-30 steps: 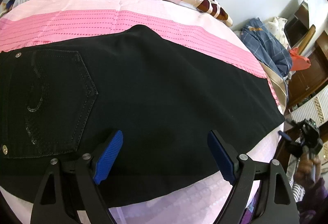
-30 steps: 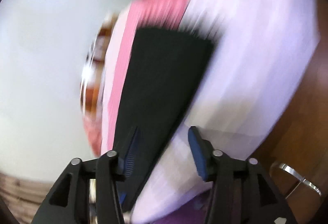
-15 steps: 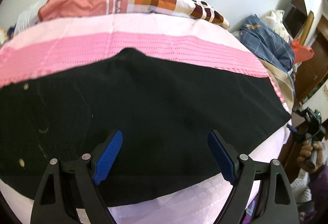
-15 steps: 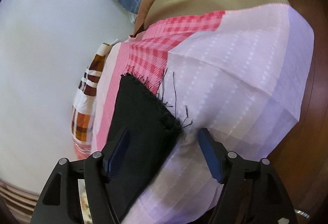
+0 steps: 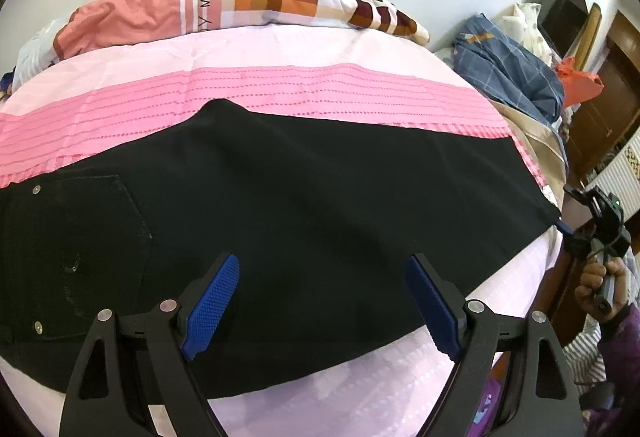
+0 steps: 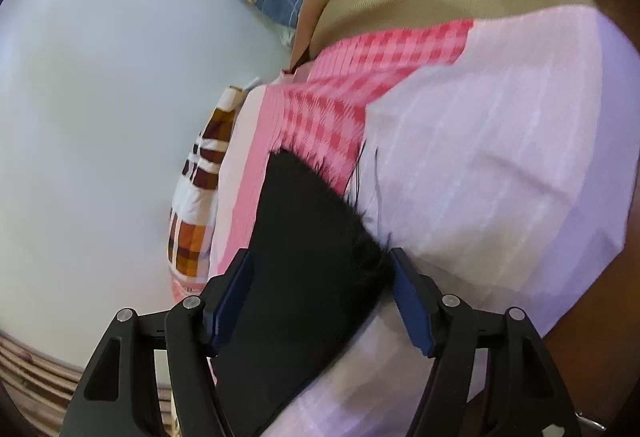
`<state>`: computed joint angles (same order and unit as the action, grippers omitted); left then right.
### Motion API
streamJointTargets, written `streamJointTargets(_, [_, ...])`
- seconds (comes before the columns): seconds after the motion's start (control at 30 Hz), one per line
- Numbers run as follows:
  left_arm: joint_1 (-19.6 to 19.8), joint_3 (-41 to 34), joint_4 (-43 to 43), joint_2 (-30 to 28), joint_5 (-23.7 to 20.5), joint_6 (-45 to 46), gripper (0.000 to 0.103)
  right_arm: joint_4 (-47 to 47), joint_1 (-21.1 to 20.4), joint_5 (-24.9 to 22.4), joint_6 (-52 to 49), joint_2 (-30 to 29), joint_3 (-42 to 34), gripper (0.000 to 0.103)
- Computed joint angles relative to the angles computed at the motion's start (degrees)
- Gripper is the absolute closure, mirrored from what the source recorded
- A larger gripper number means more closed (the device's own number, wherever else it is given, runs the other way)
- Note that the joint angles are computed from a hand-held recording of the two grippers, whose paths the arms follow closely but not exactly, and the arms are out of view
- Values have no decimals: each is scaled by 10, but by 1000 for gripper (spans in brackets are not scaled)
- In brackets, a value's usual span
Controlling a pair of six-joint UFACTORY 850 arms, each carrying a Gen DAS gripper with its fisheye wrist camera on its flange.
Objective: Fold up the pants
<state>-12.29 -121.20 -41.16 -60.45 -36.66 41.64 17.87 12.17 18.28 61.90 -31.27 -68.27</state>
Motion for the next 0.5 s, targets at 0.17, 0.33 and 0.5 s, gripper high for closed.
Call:
streamJointTargets(0.17, [-1, 2, -12, 2, -4, 10, 18, -108, 1, 69, 144, -13, 12, 41])
streamJointTargets(0.33, [-3, -10, -5, -5, -10, 4, 18, -146, -10, 154, 214, -25, 30, 46])
streamJointTargets(0.5, [-5, -12, 15, -6, 12, -15, 18, -216, -22, 114, 243, -27, 10, 45])
